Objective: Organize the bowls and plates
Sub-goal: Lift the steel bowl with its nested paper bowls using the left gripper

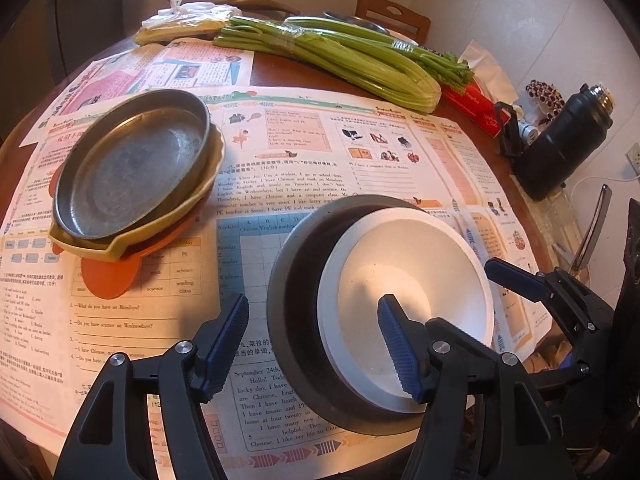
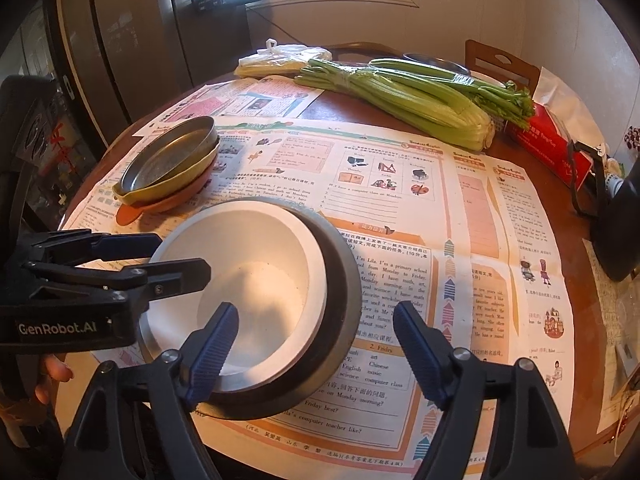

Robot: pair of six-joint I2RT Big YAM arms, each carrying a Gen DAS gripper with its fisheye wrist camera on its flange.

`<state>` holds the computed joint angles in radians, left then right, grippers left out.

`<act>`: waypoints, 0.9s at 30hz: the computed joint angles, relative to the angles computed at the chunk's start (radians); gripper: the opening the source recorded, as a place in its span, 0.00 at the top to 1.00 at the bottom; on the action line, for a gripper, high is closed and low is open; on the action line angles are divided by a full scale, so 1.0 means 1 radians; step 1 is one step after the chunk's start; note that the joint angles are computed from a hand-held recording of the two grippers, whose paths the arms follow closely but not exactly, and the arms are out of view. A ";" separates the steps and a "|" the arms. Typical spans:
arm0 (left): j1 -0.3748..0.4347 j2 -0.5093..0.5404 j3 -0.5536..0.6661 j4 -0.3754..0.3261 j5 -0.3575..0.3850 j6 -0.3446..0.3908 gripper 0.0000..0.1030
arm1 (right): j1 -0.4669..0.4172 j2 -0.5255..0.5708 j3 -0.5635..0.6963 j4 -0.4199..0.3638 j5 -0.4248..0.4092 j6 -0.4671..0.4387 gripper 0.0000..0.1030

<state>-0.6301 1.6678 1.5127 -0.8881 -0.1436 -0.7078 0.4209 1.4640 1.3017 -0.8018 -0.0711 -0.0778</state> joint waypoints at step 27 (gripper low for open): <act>0.002 0.021 0.001 -0.023 0.006 -0.017 0.33 | 0.011 0.020 -0.002 -0.011 -0.010 0.020 0.15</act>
<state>-0.6280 1.6887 1.5136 -0.9110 -0.1373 -0.7243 0.4317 1.4836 1.2993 -0.8124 -0.0811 -0.0582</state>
